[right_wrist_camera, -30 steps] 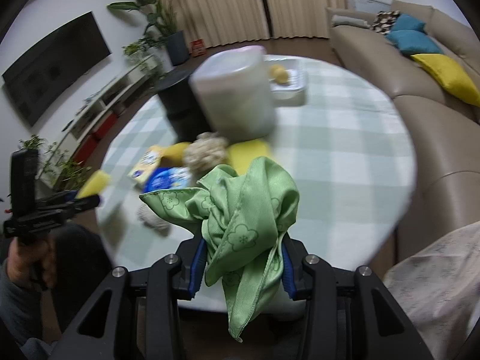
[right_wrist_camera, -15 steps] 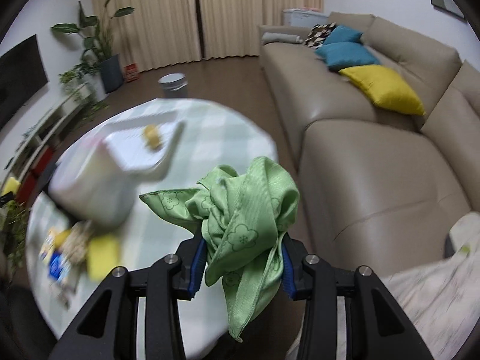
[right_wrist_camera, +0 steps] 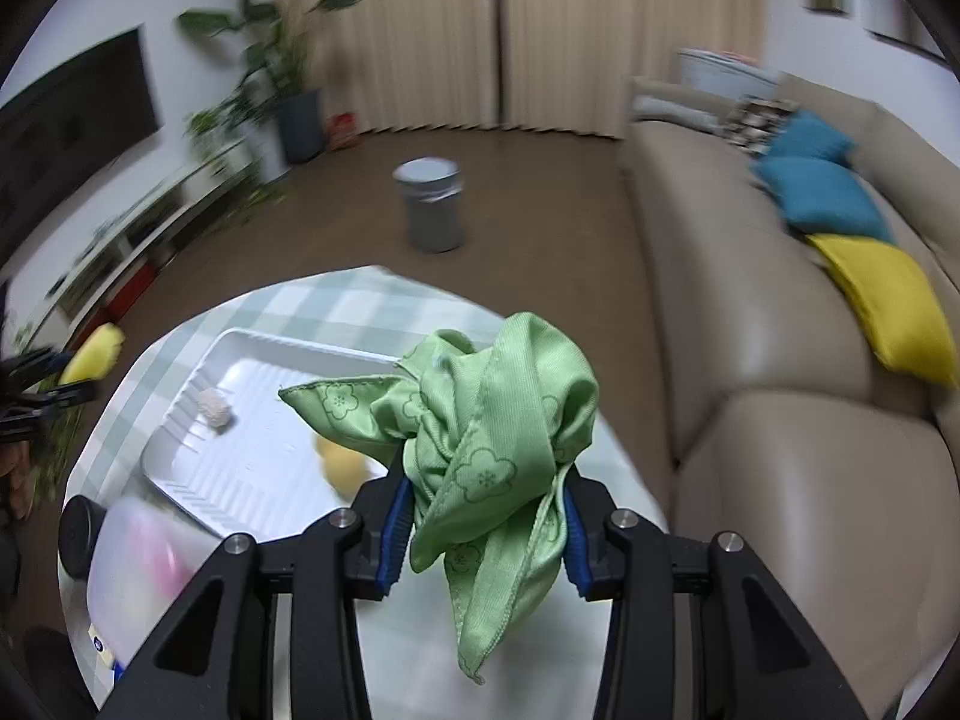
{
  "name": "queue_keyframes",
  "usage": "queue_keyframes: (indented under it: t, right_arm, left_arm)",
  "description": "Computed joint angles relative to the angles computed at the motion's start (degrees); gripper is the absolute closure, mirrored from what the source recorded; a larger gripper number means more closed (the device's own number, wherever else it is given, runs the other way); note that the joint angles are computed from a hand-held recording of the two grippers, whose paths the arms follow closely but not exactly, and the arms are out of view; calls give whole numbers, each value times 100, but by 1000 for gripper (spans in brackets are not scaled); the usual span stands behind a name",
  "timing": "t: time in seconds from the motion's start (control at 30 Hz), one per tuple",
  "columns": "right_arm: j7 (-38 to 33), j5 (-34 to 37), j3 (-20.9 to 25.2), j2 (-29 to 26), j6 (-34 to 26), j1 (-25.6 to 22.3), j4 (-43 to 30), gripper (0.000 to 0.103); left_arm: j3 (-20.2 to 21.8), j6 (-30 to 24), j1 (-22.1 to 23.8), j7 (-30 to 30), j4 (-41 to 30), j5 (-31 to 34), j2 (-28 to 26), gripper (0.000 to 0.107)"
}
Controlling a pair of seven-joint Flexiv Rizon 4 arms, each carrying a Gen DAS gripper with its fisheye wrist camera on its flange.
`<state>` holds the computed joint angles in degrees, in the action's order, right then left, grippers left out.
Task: Organize soft objects
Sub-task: 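Carry the yellow sponge and green cloth to the white tray and release them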
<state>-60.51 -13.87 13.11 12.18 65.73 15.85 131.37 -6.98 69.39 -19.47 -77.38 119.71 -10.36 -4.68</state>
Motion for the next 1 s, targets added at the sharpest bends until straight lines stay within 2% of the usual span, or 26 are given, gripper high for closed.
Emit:
queue_keyframes:
  t: [0.07, 0.23, 0.4, 0.5, 0.73, 0.8, 0.87, 1.0]
  right_arm:
    - [-241, -2, -5, -440, -25, 187, -294, 59]
    - [-961, 237, 10, -1296, -381, 531, -989, 59]
    - [-1353, 449, 48, -1745, -542, 629, -1371, 59]
    - [-1501, 485, 61, -1880, -729, 656, -1486, 59]
    - [-1508, 426, 71, -2020, -637, 723, -1478, 55]
    - [-1494, 327, 68, -1996, -614, 740, -1419, 53]
    - [-1482, 324, 73, -1997, -597, 744, -1403, 51]
    - [-1378, 292, 68, -1921, -552, 735, -1324, 38]
  left_arm:
    - [-23, -183, -9, -52, -243, 230, -248, 47]
    - [-21, -341, -16, -38, -535, 337, -638, 47]
    - [-23, -380, -31, -1, -628, 357, -853, 47]
    - [-2, -403, -87, -76, -696, 456, -958, 47]
    - [53, -315, -159, -340, -709, 597, -1023, 44]
    - [21, -273, -133, -324, -682, 534, -1015, 41]
    - [16, -182, -127, -329, -646, 518, -993, 32]
    - [-56, 92, -57, -237, -448, 290, -874, 28]
